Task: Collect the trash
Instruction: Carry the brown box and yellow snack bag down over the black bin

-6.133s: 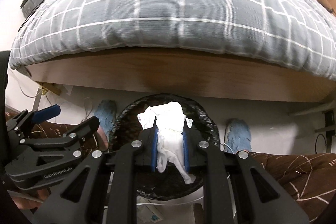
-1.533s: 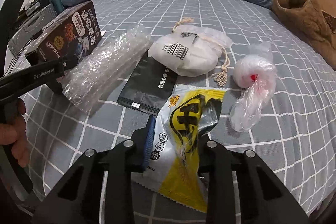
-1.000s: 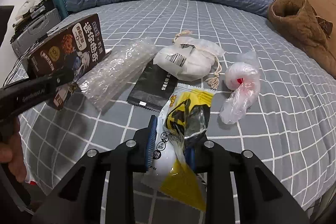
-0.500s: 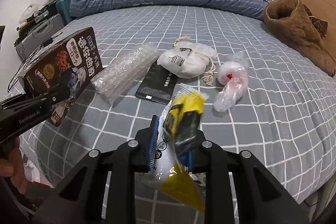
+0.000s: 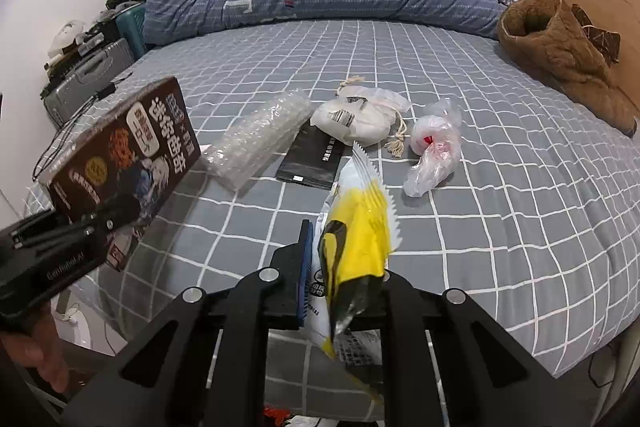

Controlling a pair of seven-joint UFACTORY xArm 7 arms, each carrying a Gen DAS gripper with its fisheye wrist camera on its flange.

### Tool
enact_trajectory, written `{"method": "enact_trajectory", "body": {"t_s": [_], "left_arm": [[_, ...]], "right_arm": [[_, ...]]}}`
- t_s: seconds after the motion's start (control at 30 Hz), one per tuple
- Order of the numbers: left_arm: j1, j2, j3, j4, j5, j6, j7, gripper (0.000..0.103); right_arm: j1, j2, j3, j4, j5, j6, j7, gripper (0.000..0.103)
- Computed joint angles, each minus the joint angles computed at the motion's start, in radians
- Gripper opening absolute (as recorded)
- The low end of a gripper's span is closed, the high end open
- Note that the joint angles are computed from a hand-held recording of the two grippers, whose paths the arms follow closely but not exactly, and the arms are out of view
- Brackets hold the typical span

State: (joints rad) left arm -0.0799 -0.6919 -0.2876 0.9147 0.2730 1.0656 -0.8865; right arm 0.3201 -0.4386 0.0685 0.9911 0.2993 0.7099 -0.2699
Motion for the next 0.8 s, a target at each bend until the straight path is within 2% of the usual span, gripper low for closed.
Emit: {"method": "enact_trajectory", "body": {"t_s": [0.8], "left_arm": [[-0.084, -0.196, -0.097, -0.020, -0.107, 0.178, -0.064, 0.045]], "right_arm": [[0.005, -0.307, -0.031, -0.144, -0.002, 0.157, 0.014, 0.011]]}}
